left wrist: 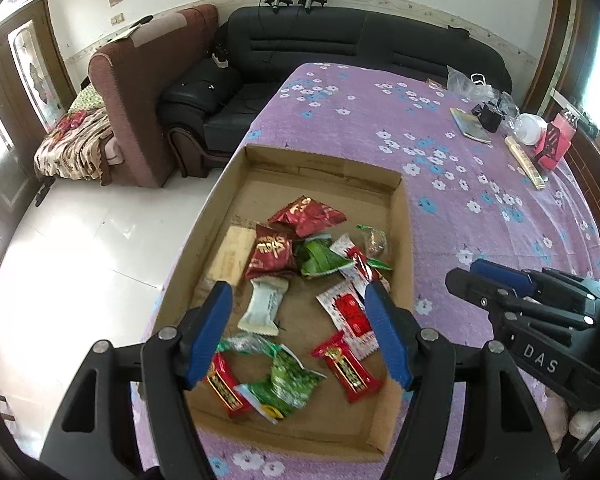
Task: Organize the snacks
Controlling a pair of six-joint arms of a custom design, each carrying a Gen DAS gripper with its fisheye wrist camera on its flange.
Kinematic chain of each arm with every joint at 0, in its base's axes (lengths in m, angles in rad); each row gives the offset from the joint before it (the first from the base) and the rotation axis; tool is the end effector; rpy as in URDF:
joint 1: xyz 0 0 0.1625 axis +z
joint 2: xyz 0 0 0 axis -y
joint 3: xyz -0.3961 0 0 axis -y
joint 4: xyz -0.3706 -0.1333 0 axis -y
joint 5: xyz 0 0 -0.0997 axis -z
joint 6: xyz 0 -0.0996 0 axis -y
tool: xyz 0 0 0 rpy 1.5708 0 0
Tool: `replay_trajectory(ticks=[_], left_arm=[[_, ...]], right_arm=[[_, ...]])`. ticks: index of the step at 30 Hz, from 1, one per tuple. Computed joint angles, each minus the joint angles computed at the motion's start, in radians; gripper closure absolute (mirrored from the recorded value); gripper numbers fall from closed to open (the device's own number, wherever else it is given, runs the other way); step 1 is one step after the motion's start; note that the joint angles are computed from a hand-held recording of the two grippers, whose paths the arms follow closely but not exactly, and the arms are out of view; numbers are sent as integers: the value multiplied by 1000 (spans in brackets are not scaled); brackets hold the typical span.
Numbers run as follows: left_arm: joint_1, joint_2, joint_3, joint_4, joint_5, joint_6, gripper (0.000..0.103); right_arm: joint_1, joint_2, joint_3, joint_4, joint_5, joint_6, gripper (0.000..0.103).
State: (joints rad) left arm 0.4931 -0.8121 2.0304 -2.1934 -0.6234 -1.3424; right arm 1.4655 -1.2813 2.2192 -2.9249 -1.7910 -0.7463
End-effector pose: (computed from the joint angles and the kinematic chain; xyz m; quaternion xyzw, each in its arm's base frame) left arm -0.2953 -0.4018 -0.0019 0.0204 0.8609 -0.3158 0.3983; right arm 0.0623 -0.4719 0.1947 0.2848 -0.9301 0.1426 0.1827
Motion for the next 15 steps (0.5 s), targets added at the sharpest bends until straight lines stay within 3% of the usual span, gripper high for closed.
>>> replay_trajectory(ticks=[8,12,15], left_arm=[[-64,38,-54,148,20,-145,30],[-104,58,-101,296,47,-259,27],[-138,70,-151,476,68,-406,22]], right_arm=[[-49,-107,66,31,18,-72,72],[-72,-159,90,51,34,-103,71],[-84,-195,107,60,51,-132,68]])
